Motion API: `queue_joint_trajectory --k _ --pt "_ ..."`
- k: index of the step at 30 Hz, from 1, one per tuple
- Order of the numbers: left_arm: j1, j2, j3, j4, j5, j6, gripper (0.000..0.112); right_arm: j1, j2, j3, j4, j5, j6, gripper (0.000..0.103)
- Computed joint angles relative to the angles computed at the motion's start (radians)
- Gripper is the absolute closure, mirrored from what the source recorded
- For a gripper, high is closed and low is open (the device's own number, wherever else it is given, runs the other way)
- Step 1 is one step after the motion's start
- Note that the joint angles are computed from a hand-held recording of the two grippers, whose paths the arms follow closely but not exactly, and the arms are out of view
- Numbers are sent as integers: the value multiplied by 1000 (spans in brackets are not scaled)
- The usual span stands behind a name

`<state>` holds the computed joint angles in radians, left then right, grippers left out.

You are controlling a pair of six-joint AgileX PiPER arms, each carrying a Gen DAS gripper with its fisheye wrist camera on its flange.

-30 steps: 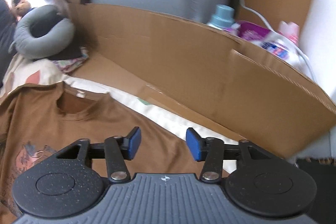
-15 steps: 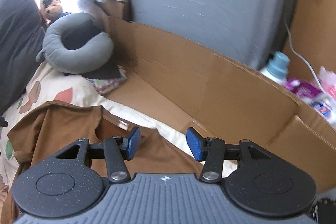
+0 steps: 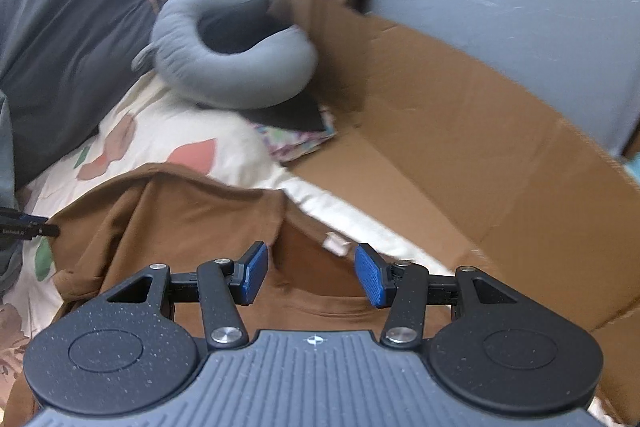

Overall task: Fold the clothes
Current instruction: 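Move both open grippers to the t-shirt hem, then grasp the t-shirt hem with the left gripper while the right gripper grasps beside it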

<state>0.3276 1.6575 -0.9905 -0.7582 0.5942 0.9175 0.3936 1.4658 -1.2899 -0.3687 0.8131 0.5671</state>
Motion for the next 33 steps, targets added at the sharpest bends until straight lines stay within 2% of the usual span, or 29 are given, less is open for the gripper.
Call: queue_joint_trajectory --k 1,3,5,9,15,26,33 --pt "9 -3 9 -26 -1 12 83 10 17 -3 2 -14 6 48" --pt "29 -6 21 -80 8 35 101 29 59 -15 15 -45 10 48" --pt "52 -3 12 -120 44 46 108 46 96 -28 24 -73 18 48" --pt "55 -26 -11 -118 46 19 109 75 183 -72 37 -122 40 48" --pt "19 -24 -111 -5 26 -80 109 92 305 -147 60 -175 46 48" --pt "-48 76 -300 169 -24 -245 110 82 504 -306 109 -200 82 48" --pt "-89 135 -364 258 -105 -343 110 64 650 -456 126 -217 127 48"
